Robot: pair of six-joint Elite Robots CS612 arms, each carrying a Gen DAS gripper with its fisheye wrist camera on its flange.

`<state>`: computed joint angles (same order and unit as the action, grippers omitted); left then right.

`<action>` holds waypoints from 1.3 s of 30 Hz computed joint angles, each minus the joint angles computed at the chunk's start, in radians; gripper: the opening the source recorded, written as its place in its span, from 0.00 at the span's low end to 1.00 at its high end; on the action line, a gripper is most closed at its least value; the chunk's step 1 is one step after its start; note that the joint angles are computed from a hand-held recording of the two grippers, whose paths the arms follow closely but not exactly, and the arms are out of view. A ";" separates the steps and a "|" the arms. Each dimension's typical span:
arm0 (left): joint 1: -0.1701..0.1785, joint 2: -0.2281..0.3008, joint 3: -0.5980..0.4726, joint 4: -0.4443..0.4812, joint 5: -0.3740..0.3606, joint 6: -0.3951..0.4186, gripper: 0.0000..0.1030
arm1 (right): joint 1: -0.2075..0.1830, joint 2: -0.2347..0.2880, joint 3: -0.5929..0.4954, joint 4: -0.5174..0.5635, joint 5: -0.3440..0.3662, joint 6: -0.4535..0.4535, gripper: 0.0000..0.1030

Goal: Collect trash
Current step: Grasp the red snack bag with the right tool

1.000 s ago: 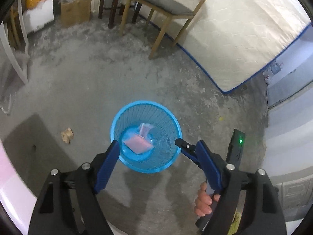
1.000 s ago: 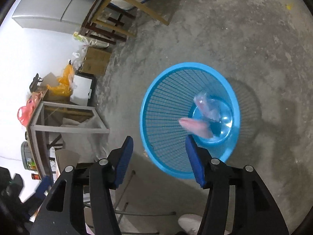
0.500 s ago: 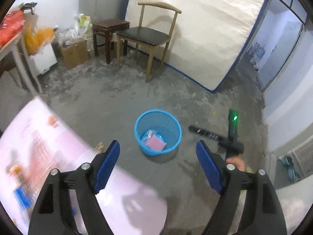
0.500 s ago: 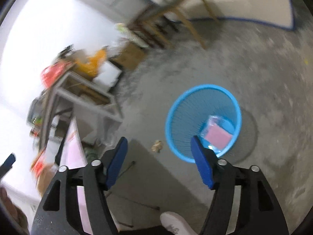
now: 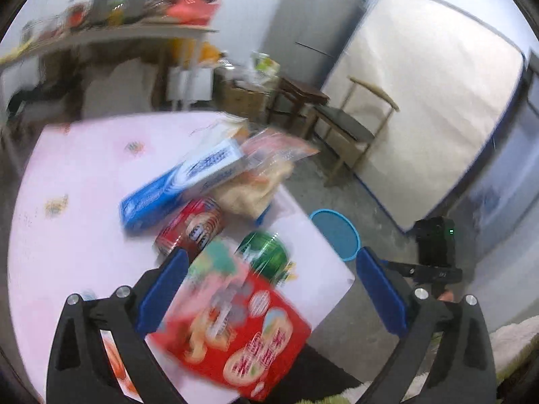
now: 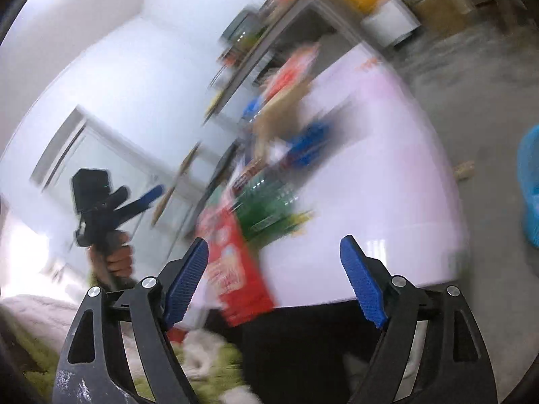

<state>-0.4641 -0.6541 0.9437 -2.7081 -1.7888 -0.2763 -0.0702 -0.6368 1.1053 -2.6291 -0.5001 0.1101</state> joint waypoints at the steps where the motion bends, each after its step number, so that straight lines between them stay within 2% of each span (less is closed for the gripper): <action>1: 0.005 -0.014 0.043 -0.043 0.000 -0.022 0.95 | 0.015 0.008 -0.033 0.085 -0.006 -0.069 0.75; 3: 0.008 -0.031 0.116 -0.135 0.008 -0.067 0.95 | 0.040 0.024 -0.089 0.200 -0.025 -0.163 0.75; 7: 0.023 -0.048 0.214 -0.267 -0.015 -0.143 0.95 | 0.067 0.067 -0.189 0.357 -0.027 -0.251 0.75; 11: 0.025 -0.038 0.239 -0.298 0.009 -0.175 0.95 | 0.087 0.105 -0.288 0.536 -0.039 -0.353 0.74; 13: 0.028 -0.033 0.244 -0.299 0.000 -0.177 0.95 | 0.091 0.119 -0.333 0.651 -0.041 -0.422 0.71; 16: 0.033 -0.024 0.242 -0.298 -0.014 -0.169 0.95 | 0.099 0.135 -0.380 0.751 -0.047 -0.478 0.67; 19: 0.034 -0.025 0.254 -0.300 -0.010 -0.145 0.95 | 0.104 0.146 -0.418 0.852 -0.058 -0.539 0.57; 21: 0.035 -0.022 0.255 -0.300 -0.017 -0.137 0.95 | 0.108 0.154 -0.444 0.906 -0.064 -0.566 0.46; 25: 0.038 -0.017 0.256 -0.313 -0.036 -0.146 0.95 | 0.114 0.150 -0.446 0.954 -0.061 -0.581 0.29; 30: 0.042 -0.012 0.256 -0.335 -0.049 -0.170 0.95 | 0.111 0.135 -0.420 0.986 -0.010 -0.594 0.07; 33: 0.044 -0.013 0.260 -0.344 -0.054 -0.186 0.94 | 0.121 0.131 -0.411 0.965 0.033 -0.582 0.01; 39: 0.043 -0.030 0.289 -0.422 -0.041 -0.188 0.94 | 0.115 0.083 -0.307 0.821 0.112 -0.512 0.00</action>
<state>-0.4208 -0.6845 1.2326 -3.1298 -1.8300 -0.4642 0.0447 -0.5534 0.7986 -1.8085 -0.3885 -0.4017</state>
